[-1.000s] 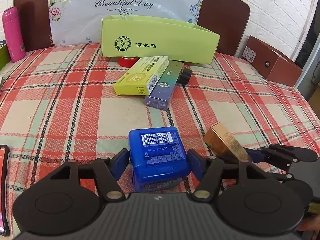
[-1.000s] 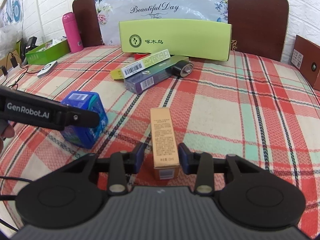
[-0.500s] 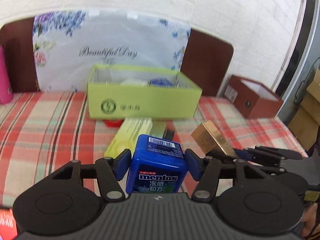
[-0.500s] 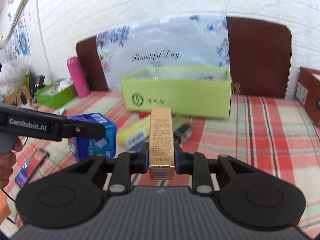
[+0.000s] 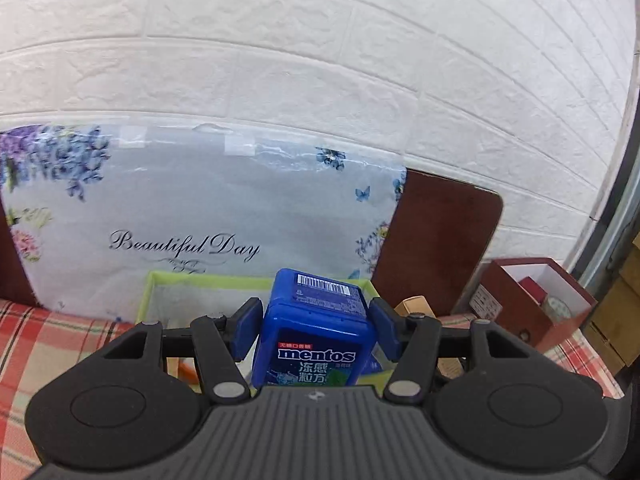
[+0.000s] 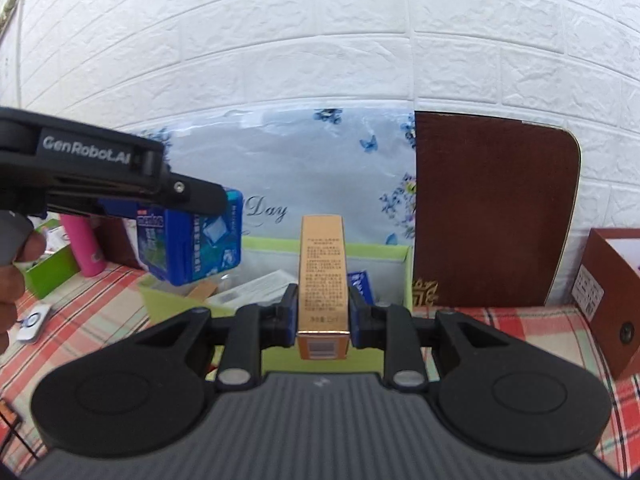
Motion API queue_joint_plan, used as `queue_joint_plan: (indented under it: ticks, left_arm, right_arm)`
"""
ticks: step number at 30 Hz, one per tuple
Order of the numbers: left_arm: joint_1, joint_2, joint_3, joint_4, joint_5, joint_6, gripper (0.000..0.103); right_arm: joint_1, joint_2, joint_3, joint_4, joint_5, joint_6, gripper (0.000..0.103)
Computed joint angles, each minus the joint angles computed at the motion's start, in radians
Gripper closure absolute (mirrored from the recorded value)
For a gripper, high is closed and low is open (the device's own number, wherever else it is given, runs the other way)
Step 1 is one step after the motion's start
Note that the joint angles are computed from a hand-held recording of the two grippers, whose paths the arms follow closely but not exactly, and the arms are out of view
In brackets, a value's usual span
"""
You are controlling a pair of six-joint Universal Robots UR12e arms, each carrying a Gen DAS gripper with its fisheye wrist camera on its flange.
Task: Organize objects
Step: 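Carry the mint tin and gold box into the lime-green box, open both grippers, then withdraw both grippers from the lime-green box back over the table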
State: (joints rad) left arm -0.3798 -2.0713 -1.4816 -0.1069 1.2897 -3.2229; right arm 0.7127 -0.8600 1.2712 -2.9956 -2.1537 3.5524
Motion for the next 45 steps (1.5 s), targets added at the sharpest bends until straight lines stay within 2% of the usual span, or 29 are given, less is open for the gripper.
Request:
queue_joint_plan:
  ticks: [6, 10, 11, 12, 13, 14, 17, 19, 20, 28, 34, 39, 45]
  left_arm:
    - [-0.009, -0.079, 0.098, -0.038, 0.016, 0.010, 0.041]
    - [-0.011, -0.114, 0.130, -0.038, 0.017, 0.020, 0.041]
    - [-0.008, -0.121, 0.132, -0.031, 0.005, 0.019, 0.029]
    - [-0.008, -0.125, 0.133, -0.033, 0.017, 0.022, 0.017]
    - [-0.013, -0.127, 0.131, -0.026, 0.059, 0.021, 0.016]
    - [-0.015, -0.127, 0.127, -0.019, 0.088, 0.025, 0.016]
    - [-0.010, -0.123, 0.117, -0.042, 0.114, 0.027, 0.016]
    - [-0.009, -0.116, 0.112, -0.064, 0.131, 0.020, 0.016]
    - [-0.009, -0.111, 0.106, -0.065, 0.138, 0.017, 0.016]
    - [-0.019, -0.022, 0.001, -0.030, 0.158, 0.036, 0.016]
    - [-0.024, 0.062, -0.092, -0.025, 0.182, 0.037, 0.016]
    - [-0.021, 0.118, -0.180, 0.023, 0.176, 0.018, 0.016]
    - [-0.018, 0.168, -0.271, 0.047, 0.184, 0.024, 0.016]
  right_arm:
    - [-0.034, 0.050, -0.066, 0.045, 0.001, 0.010, 0.080]
    - [-0.049, 0.079, -0.094, 0.052, 0.013, -0.017, 0.079]
    - [-0.051, 0.086, -0.100, 0.051, 0.017, -0.041, 0.076]
    - [-0.052, 0.092, -0.103, 0.047, 0.020, -0.063, 0.069]
    - [-0.051, 0.097, -0.105, 0.046, 0.010, -0.078, 0.046]
    - [-0.046, 0.102, -0.106, 0.041, -0.014, -0.095, 0.030]
    - [-0.032, 0.113, -0.101, -0.008, -0.080, -0.157, 0.013]
    - [-0.028, 0.108, -0.088, -0.027, -0.088, -0.155, 0.002]
    - [-0.027, 0.104, -0.080, -0.033, -0.088, -0.148, 0.000]
    - [-0.004, 0.046, -0.021, -0.047, -0.107, -0.095, 0.000]
    - [0.033, 0.008, 0.023, -0.068, -0.139, -0.068, 0.000]
    - [0.062, -0.021, 0.074, -0.101, -0.149, 0.002, 0.000]
    - [0.097, -0.043, 0.122, -0.087, -0.161, 0.080, 0.000]
